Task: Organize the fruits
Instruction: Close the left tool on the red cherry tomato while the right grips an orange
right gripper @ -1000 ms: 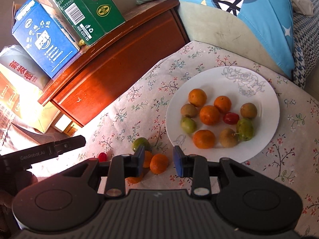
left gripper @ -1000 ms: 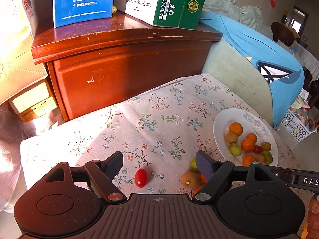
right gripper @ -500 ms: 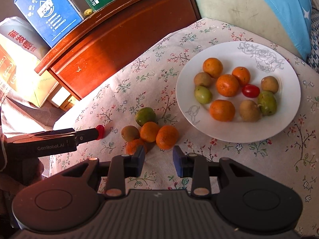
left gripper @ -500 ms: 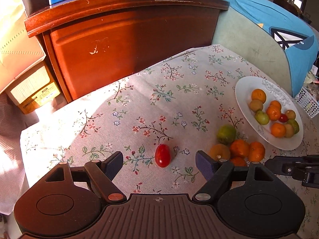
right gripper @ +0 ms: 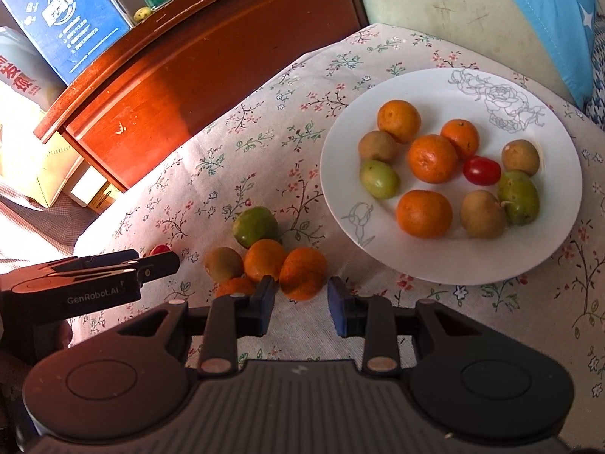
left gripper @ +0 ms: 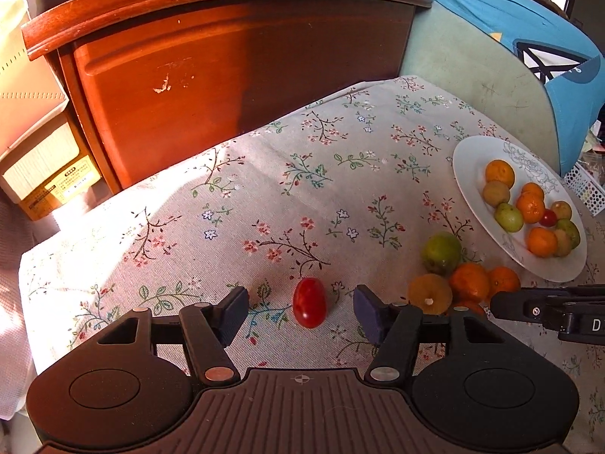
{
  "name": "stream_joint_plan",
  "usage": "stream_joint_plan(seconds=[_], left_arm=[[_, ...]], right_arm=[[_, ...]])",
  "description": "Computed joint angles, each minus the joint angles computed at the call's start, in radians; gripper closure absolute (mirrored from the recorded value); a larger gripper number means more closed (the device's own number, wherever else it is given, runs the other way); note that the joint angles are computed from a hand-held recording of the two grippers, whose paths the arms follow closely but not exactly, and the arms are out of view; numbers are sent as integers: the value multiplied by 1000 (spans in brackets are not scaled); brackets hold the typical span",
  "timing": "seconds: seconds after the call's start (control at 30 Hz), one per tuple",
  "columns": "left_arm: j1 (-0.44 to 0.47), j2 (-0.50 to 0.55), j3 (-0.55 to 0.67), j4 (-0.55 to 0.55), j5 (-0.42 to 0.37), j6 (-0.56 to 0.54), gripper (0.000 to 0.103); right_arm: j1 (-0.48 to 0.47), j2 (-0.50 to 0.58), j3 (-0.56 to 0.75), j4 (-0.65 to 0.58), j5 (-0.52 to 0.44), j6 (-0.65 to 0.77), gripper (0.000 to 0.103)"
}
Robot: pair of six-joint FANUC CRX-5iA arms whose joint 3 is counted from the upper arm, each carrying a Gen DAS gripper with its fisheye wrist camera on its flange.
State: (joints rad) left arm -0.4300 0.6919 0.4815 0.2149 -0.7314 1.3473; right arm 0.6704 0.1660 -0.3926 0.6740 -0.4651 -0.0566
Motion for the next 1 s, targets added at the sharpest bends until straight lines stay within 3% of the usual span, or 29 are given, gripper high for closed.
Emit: stream_joint_plan(seconds=[0.07,0.2,0.47,0.8,1.0], left_arm=[[1,6,3,13,-1,-7,55],[-1,7,-2,21,14,-33,61],[5,-3,-33,67,36,-60,86],[3,-24,-61,80,78,-71,86],[0,-35,-80,100,108,-88,86]], right_arm=[[1,7,8,-6,-7,9,74],[-1,12,5,17,-7,-17,76],[-3,11,-2,36,0,-42,77],[-5,4,-8,41,6,-51,77],[-14,-12,-32,106,29,-98,77]])
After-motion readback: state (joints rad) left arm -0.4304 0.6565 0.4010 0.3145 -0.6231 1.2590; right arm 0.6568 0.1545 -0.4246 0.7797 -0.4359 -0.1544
